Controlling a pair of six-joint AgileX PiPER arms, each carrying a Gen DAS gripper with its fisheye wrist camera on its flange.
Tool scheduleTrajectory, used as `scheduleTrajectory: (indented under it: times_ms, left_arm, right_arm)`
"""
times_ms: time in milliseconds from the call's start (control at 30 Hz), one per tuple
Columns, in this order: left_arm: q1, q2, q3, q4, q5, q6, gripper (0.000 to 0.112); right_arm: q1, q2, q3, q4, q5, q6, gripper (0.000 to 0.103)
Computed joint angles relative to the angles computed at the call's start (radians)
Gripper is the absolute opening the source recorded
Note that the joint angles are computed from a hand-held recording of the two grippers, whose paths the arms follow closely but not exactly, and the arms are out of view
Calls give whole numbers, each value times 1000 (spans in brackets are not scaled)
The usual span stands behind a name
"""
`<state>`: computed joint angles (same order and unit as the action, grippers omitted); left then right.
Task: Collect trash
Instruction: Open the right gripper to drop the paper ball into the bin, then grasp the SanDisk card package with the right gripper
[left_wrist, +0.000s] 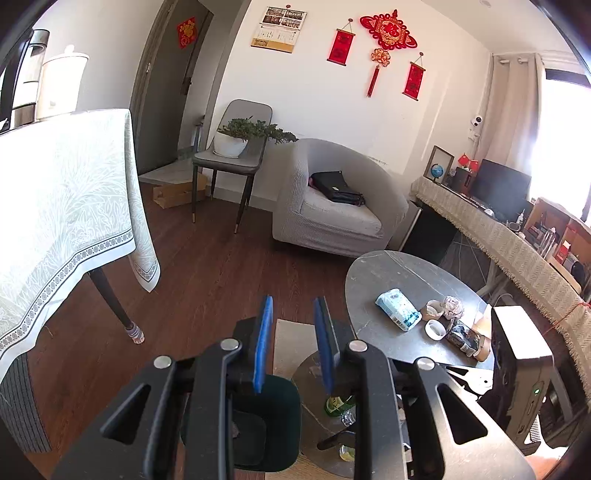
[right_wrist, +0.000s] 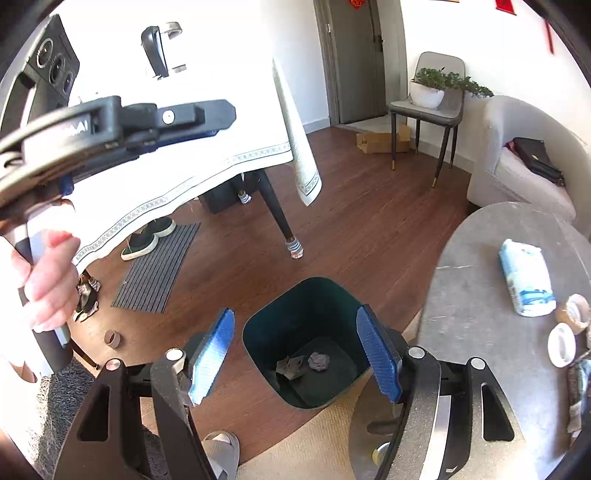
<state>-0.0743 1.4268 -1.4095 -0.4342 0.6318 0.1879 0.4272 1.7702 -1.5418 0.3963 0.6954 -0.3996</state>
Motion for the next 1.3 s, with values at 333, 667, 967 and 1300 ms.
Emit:
scheduleTrajectory:
  times_ms: [333, 667, 967, 1300]
  left_arm:
    - [-212, 76, -77, 150, -19, -144, 43]
    - [-418, 192, -184, 280, -18, -276, 50]
    - [-568, 342, -329, 338, 21, -316, 56]
    - [-693, 539, -526, 276, 129, -203, 59]
  right_arm:
    - [-208, -182, 151, 44, -24, -91, 70]
    - [-472, -310, 271, 130, -21, -253, 70]
    - [-748, -325, 315, 281, 25, -462, 65]
    - [-942, -175, 271, 483, 171, -688, 50]
